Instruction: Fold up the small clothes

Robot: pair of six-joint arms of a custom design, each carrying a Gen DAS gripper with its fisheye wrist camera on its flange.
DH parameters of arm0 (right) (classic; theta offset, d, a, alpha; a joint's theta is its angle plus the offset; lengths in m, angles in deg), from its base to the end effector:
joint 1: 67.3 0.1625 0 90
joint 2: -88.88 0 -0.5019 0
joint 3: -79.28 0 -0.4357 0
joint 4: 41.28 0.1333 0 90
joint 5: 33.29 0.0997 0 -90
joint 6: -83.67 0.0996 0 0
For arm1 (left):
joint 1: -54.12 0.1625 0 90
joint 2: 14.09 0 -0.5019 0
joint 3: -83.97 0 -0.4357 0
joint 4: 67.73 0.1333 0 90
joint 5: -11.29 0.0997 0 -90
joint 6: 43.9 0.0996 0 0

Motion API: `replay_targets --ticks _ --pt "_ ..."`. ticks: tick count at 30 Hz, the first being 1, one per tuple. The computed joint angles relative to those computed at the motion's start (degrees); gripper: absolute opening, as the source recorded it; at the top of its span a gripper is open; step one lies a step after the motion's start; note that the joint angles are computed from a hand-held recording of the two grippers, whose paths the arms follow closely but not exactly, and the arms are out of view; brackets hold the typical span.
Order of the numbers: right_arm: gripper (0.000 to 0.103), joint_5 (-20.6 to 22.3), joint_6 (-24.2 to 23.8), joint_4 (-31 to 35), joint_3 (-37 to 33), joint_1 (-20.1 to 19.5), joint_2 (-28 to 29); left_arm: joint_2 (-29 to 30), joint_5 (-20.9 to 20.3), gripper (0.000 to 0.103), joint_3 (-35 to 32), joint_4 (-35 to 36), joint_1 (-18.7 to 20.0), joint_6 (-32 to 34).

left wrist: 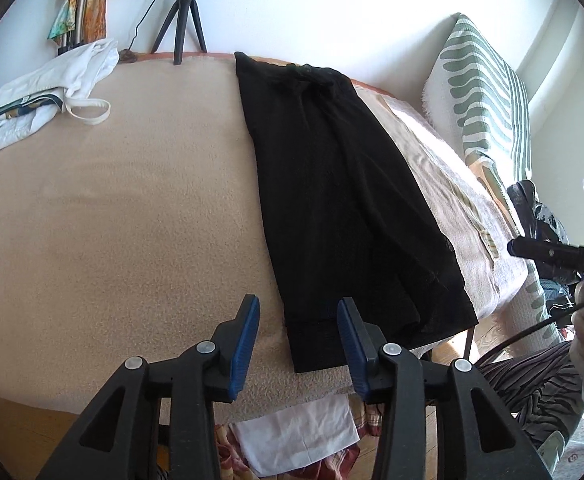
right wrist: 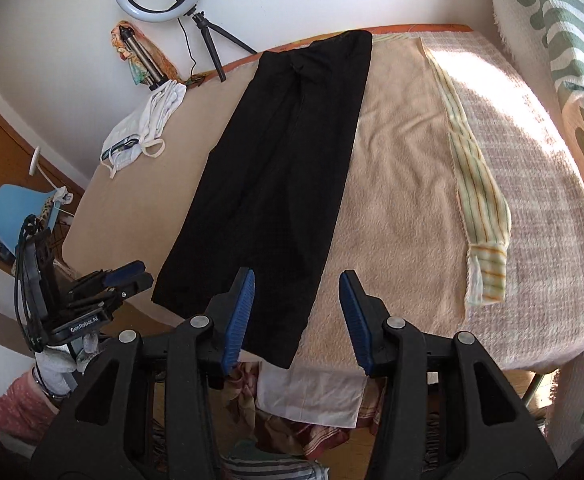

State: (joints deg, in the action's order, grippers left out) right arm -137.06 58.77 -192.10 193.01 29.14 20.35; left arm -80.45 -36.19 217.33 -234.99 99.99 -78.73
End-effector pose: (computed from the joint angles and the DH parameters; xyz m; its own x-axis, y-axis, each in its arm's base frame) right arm 0.1776 -0.5966 0.2541 -0.8365 -0.4440 0.3213 -0.5074 0.8490 -0.1477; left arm -0.1921 -0.4861 0.1667 -0.8944 -0.0531 -0.4442 0.2124 0.8235 -0.5260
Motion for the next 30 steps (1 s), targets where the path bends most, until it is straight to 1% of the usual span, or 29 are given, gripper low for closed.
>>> replay_targets --ticks 3,6,8,9,10,11,12,14,15,17,19,20,22,24,25,26,28,30 --pt "0.044 -1.3 1.0 0.3 2.8 -0.7 0.4 0.7 -2.2 0.042 0.0 -1.2 1.3 -0.7" --pt "0.042 -2.5 1.4 -0.4 4.2 -1.1 1.2 1.0 -6.0 0.042 0.1 -3.0 2.6 -1.4" --pt "0.039 -2.1 2.2 0.4 4.1 -1.4 1.6 1.3 -6.2 0.041 0.2 -4.1 2.6 -1.7" --pt "0.036 -2.3 2.2 0.4 4.0 -1.3 1.8 1.3 -6.4 0.041 0.1 -4.1 2.6 -1.5" --pt "0.033 -2.9 2.0 -0.1 4.1 -1.2 2.0 1.4 -6.6 0.038 -0.1 -3.9 2.6 -1.2" --pt "0.031 -3.4 1.6 -0.4 4.1 -1.0 2.3 1.5 -6.7 0.033 -0.3 -3.8 2.6 -0.9" --pt "0.025 -3.6 1.4 -0.4 3.9 -0.8 2.6 1.6 -7.1 0.019 -0.5 -3.4 2.9 -0.6" --pt "0.016 -4.0 0.8 0.0 3.5 -0.5 3.2 1.8 -7.4 0.011 -0.7 -3.7 3.3 -0.6" --pt "0.009 -4.4 -0.2 -0.5 3.5 -0.1 3.5 1.8 -7.7 0.002 -0.6 -4.3 3.5 -0.5" --pt "0.006 -4.9 -2.2 -2.1 3.8 0.1 3.9 1.5 -7.4 0.002 -0.4 -4.9 3.4 -0.4" --pt "0.005 -4.5 -1.8 -2.1 3.6 0.1 3.6 0.9 -5.7 0.001 0.3 -5.7 2.3 -0.4" --pt "0.005 -3.7 -1.6 -2.7 3.9 0.0 2.7 0.5 -4.8 0.001 0.9 -6.4 1.8 -0.1" --pt "0.004 -0.4 -2.4 -3.7 4.9 -0.6 -0.1 0.0 -3.7 0.001 1.6 -6.8 1.0 0.1" --pt "0.004 3.1 -2.4 -3.8 5.7 -1.9 -2.4 0.1 -4.4 0.001 1.8 -6.8 1.3 0.2" --pt "0.004 3.6 -2.2 -4.1 6.1 -2.5 -2.6 0.3 -4.7 0.001 1.7 -6.4 1.6 -0.1" --pt "0.004 3.3 -2.1 -3.9 6.1 -3.0 -2.4 0.5 -5.0 0.001 1.6 -5.9 1.8 -0.2" --pt "0.004 1.1 -1.3 -3.5 5.8 -3.3 -0.9 0.7 -5.2 0.001 1.3 -4.6 1.9 -0.5" --pt "0.004 2.0 -0.3 -2.8 5.6 -3.5 -0.6 0.1 -4.0 0.001 1.6 -4.6 0.9 -0.2"
